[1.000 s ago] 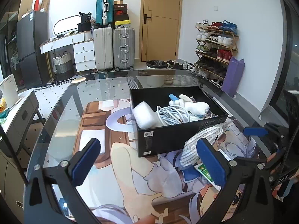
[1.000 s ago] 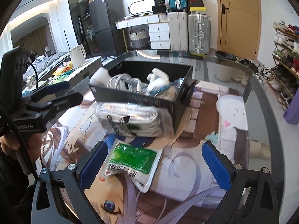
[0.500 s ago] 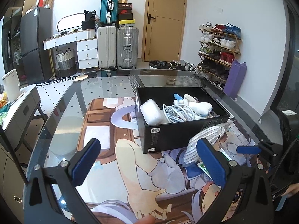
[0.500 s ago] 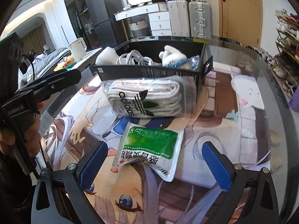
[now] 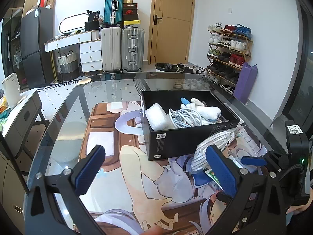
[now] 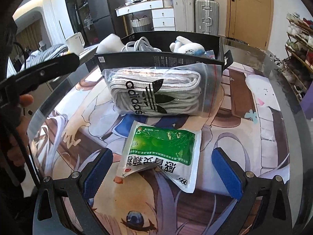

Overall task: Organize soft objects
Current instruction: 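Grasp the green medicine packet with the right tool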

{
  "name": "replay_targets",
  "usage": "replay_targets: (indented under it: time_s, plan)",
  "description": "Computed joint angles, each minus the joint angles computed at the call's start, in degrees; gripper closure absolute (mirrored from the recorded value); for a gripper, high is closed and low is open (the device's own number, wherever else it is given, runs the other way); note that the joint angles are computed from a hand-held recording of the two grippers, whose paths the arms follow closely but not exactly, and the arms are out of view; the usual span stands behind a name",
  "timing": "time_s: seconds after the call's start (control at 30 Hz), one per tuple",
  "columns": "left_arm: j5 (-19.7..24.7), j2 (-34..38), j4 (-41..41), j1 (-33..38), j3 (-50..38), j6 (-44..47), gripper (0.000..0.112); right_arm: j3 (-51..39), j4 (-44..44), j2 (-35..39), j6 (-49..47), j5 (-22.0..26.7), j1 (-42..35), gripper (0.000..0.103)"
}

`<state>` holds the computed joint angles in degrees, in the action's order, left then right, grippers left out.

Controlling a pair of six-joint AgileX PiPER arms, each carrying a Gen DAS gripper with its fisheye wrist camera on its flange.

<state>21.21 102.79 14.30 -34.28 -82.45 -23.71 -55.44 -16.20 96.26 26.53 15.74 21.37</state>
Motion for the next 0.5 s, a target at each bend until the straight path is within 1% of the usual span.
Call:
replay_targets:
  time_s: [0.07,0.13,0.17,0.3,0.5]
  plan:
    - [0.11,-0.01,-0.52,0.1,-0.06,0.53,0.009,-0.56,-0.38,0.53,0.04,0.51,0.2,0.001]
    - [0.1,-0.06,-1.04,0.11,-0.07,1.08,0.009,-0.79,2.43,0.48,-3.1,0.94,-0.48,0.001]
    - [0.06,-0.18,-1.02,0.1,0.03,1.07,0.009,-0.86,2.32,0.55,-3.12,1.06,-0.6,0.001]
    - [-0.12,-0.39,-1.99,0.25,0.24,1.95,0.009,-0.53,-5.09,0.85,4.78,1.17,-0.71,0.001]
    - [0.13,-0.44,-3.33,0.65,0.18,3.09,0.009,-0.92,-5.59,0.88,3.64,2.99,-1.38,0.001]
